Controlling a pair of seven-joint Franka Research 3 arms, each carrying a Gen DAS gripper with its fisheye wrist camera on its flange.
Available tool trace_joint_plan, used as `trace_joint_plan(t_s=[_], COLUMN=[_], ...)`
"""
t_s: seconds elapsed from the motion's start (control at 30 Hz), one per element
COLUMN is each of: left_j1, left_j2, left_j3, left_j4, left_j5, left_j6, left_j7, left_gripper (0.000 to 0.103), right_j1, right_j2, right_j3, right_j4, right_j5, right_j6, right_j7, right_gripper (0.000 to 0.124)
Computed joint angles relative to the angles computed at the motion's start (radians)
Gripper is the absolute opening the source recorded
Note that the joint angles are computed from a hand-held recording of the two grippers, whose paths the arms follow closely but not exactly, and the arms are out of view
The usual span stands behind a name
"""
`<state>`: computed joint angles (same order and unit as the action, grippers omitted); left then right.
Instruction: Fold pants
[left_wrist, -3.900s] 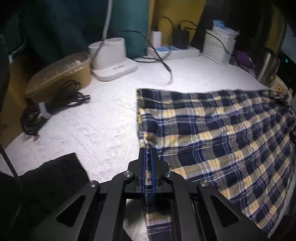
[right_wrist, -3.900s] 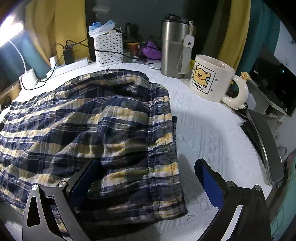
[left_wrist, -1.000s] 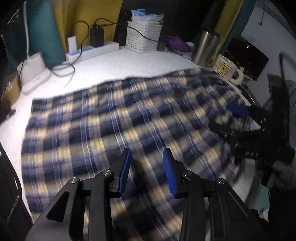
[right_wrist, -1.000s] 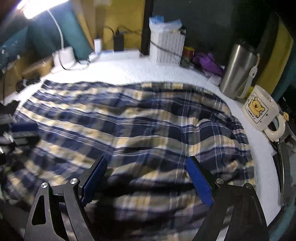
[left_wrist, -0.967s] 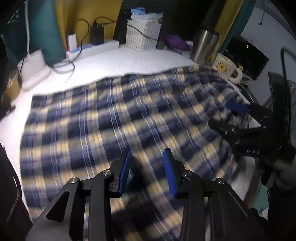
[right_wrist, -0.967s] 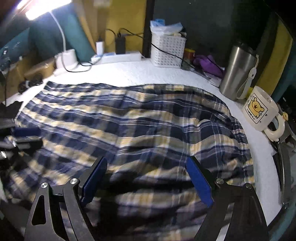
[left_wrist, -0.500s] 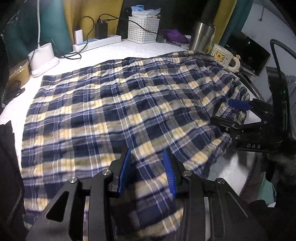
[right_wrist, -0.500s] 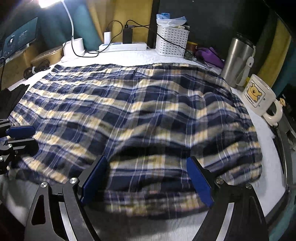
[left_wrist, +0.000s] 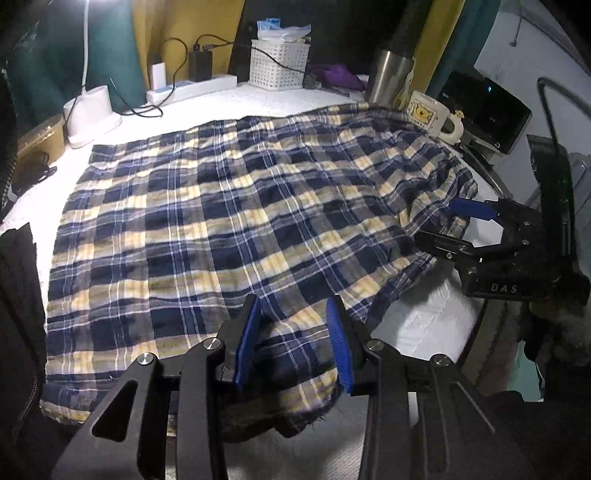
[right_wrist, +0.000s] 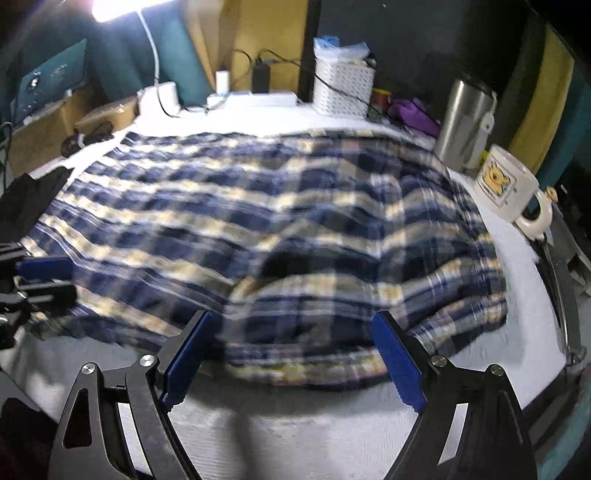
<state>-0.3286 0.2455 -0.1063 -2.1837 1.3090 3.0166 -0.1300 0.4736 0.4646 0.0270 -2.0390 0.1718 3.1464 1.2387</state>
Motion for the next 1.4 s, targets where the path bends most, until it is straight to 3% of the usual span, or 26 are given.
trace_joint_plan(t_s=[0.13, 0.33, 0.6, 0.87, 1.0, 1.4], left_j1=[0.004, -0.022, -0.008, 0.011, 0.023, 0.057], left_j2=[0.013, 0.0, -0.026, -0.06, -0.081, -0.14], left_j3=[-0.011, 0.01, -0.017, -0.058, -0.056, -0.066], left_j4=[-0.005, -0.019, -0.045, -0.088, -0.111, -0.135], left_j5=[-0.068, 0.015, 0.115, 0.076, 0.044, -0.004], left_j6=[-0.008, -0.01, -0.034, -0.058, -0.026, -0.082], left_j7=[0.06, -0.024, -0.124, -0.089, -0.075, -0.035], left_gripper=[0.036, 0.036, 0.036, 0.036, 0.037, 0.037], right_j1=[-0.019, 0.007, -0.053, -0.076, -0.054, -0.093], right_j2=[0.016, 0.057, 0.03, -0.009, -0.035, -0.076], right_j3=[0.047, 0.044, 0.104, 0.123, 0.092, 0.066], right_j4=[0.027, 0.069, 0.005, -0.055, -0.09, -0.134], right_j5=[0.003, -0.002, 0.032, 0.054, 0.057, 0.092], right_j6=[0.003, -0.042, 0.004, 0.026, 0.029, 0.059], right_j7=[-0.03, -0.046, -0.09, -0.114, -0.106, -0.052], right_gripper=[0.088, 0.088, 0.088, 0.088, 0.088, 0.088])
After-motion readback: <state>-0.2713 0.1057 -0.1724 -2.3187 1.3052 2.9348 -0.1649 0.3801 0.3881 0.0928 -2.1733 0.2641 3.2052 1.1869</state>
